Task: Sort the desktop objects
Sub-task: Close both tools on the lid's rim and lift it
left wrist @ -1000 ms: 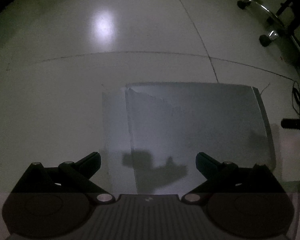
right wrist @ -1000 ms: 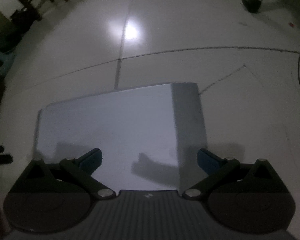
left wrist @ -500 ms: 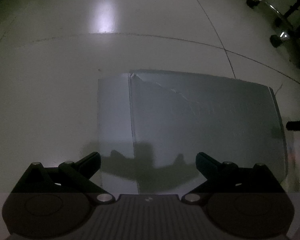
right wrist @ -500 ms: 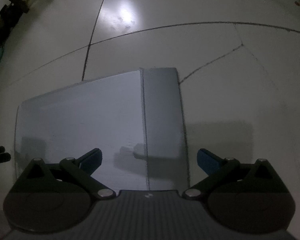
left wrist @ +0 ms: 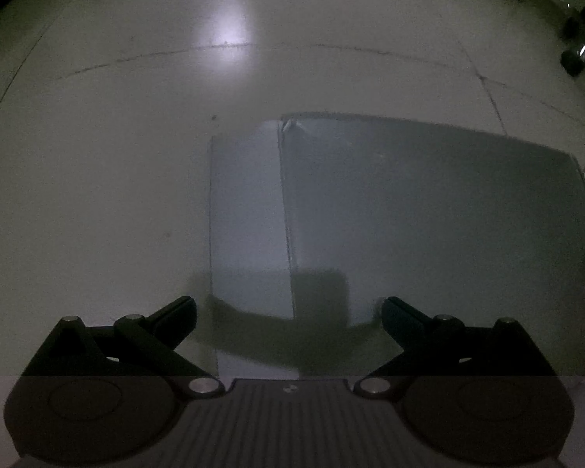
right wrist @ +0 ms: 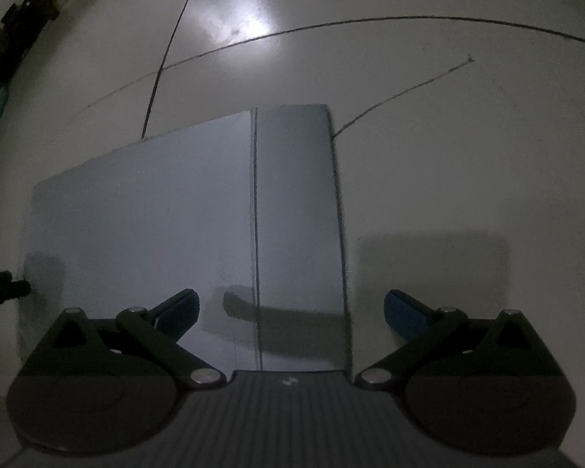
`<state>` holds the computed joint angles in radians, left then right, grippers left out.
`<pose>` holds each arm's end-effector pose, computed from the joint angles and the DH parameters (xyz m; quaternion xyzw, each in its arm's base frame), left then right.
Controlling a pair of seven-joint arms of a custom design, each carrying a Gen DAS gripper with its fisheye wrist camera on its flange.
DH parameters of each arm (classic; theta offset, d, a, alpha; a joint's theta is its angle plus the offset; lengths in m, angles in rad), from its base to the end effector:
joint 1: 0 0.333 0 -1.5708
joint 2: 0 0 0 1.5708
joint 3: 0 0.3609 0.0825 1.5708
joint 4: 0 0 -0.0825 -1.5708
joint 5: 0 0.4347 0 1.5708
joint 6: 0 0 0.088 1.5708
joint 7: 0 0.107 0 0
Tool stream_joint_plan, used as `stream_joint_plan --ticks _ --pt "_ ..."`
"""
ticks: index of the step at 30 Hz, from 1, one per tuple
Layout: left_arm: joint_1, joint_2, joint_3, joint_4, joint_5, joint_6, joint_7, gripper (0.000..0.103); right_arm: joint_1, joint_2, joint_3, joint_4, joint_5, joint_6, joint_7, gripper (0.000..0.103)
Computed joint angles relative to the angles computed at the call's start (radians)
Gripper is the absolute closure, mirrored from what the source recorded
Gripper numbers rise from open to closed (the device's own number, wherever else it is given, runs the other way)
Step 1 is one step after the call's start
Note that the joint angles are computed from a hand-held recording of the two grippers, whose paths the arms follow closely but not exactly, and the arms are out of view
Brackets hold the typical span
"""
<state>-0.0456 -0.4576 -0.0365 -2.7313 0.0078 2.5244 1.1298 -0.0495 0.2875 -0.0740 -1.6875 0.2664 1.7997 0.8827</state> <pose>0.4100 -0.0332 0.3932 -0.8143 0.5667 -0.1027 0.0719 0.6806 -0.0577 0.4426 -0.8466 0.5124 0.1229 0.0756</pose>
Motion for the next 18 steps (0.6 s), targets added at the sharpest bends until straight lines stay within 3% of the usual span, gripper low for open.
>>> stream_joint_plan --ticks 7,13,15,16,18 --pt "-0.006 -0.034 0.007 -0.047 -0.045 0.037 -0.026 0.0 0.002 -0.016 0.003 -0.026 0.004 0.024 -0.033 0.0" --pt "-0.023 -0.055 0.022 -0.045 -0.069 0.001 -0.034 0.0 0.011 -0.027 0.006 -0.028 0.002 -0.01 -0.035 0.0" --pt "-0.058 -0.065 0.07 -0.052 -0.154 0.013 -0.005 0.001 0.007 -0.017 0.005 -0.011 0.012 -0.036 -0.031 0.0" --pt "-0.078 -0.071 0.097 -0.055 -0.201 0.02 0.012 0.001 -0.007 0.003 0.007 0.019 0.052 -0.092 -0.033 0.0" --pt "-0.174 -0.093 0.202 -0.07 -0.404 0.058 0.131 0.0 -0.017 0.018 0.01 0.047 0.091 -0.155 -0.019 0.0"
